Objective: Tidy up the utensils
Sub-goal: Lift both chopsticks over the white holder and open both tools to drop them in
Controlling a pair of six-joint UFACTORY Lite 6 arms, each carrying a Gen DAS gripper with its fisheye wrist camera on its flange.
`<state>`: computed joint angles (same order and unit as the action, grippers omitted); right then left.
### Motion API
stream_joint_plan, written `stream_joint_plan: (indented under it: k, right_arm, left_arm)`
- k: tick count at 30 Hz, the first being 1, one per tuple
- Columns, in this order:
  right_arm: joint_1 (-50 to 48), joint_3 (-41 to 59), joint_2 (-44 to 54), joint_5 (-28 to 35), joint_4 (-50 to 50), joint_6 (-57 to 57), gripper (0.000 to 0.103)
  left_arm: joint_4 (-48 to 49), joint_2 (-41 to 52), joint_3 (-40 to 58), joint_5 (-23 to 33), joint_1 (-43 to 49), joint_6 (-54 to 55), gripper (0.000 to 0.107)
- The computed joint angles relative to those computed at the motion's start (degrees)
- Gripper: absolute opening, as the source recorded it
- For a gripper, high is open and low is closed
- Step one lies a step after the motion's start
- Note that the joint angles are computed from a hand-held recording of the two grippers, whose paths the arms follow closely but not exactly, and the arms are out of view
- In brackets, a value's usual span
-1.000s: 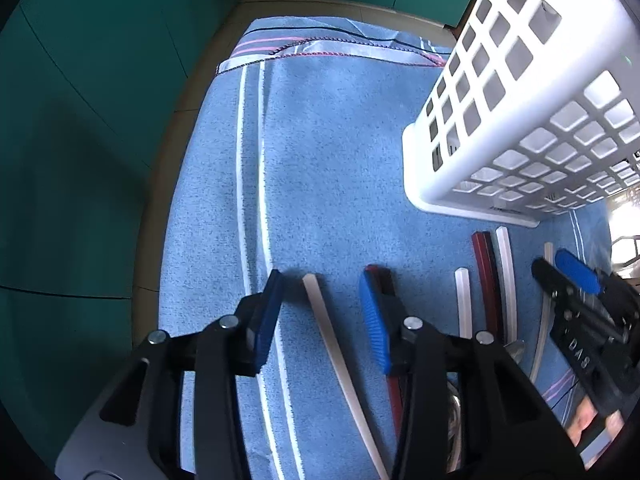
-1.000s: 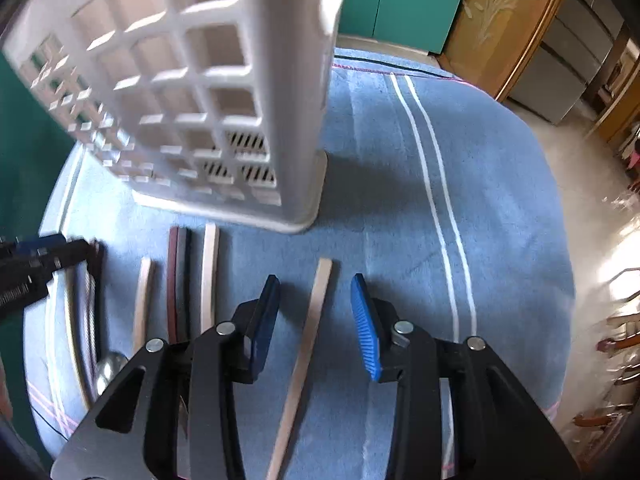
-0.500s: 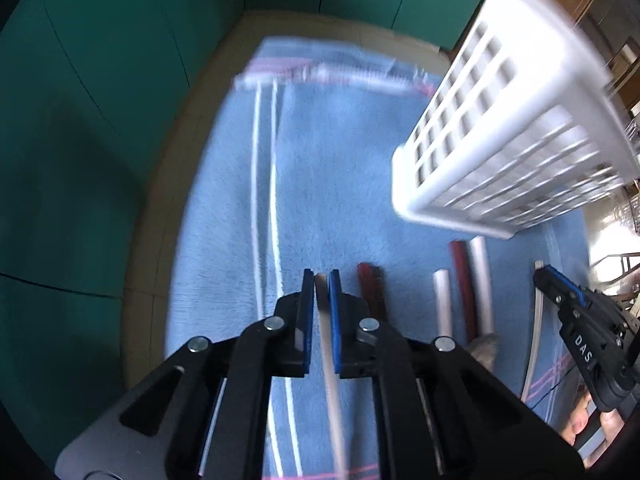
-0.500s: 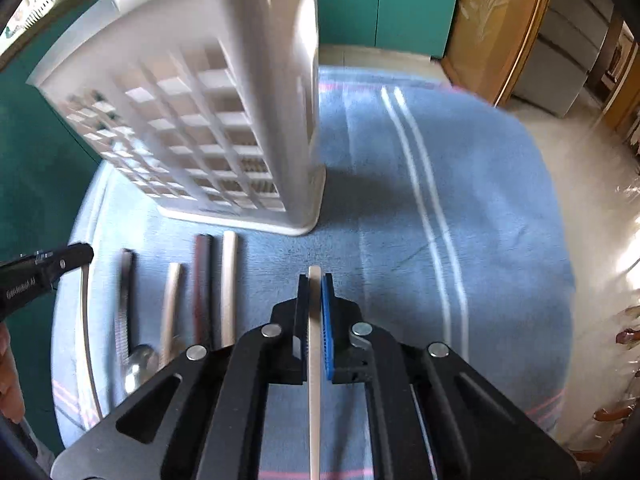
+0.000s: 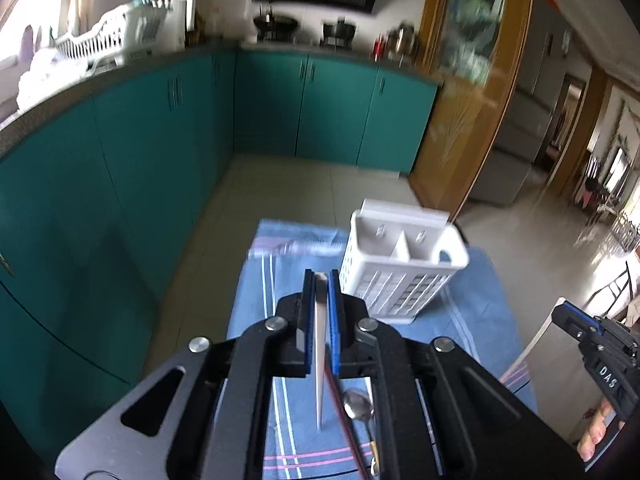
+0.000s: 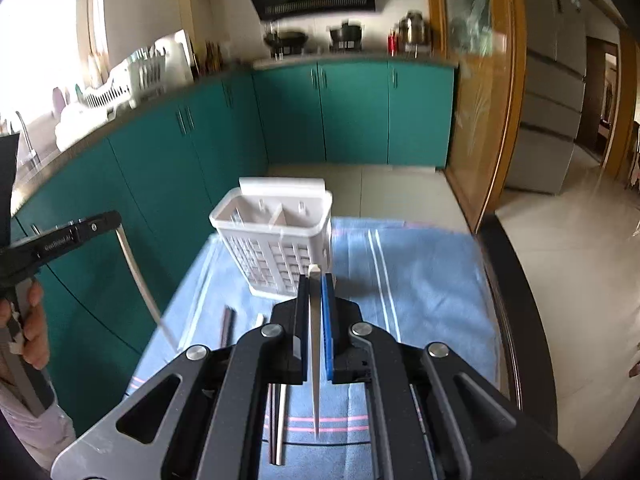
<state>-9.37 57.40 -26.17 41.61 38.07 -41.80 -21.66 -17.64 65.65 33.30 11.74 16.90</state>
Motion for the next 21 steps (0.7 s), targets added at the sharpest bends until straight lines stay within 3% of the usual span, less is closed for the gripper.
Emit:
stream_joint_plan:
  k: [6,9,14,18,21]
  right_arm:
    - [-5.9,8.1,1.2,5.4,13.3,-8.8,0.007]
    - [-6.3,13.5,4.1,5.7,18.1,-10.3,0.007]
    - [-3.3,24.0,10.2,-1.0,20.4,-7.8,0.007]
    - [-1.2,28.7,16.5,-8.4,28.7,-12.3,0.007]
    - [2.6,26.9,19.1,-17.5,34.7,-18.7,0.007]
  left_arm:
    - [-10.0,-3.6,4.0,-1.6,2.5,4.9,0.006]
    - [-8.4,-2.1,9.5,-2.0,1.8,1.3,0.006]
    - [-9.6,2.3,19.3,-1.1,2.6,-0.6,0.006]
    - [-2.5,7.9,26.4,-5.6,-0.6,-8.8,0.006]
    - [-1.8,9.2,24.2,-12.6,-3.4,-11.1,0.006]
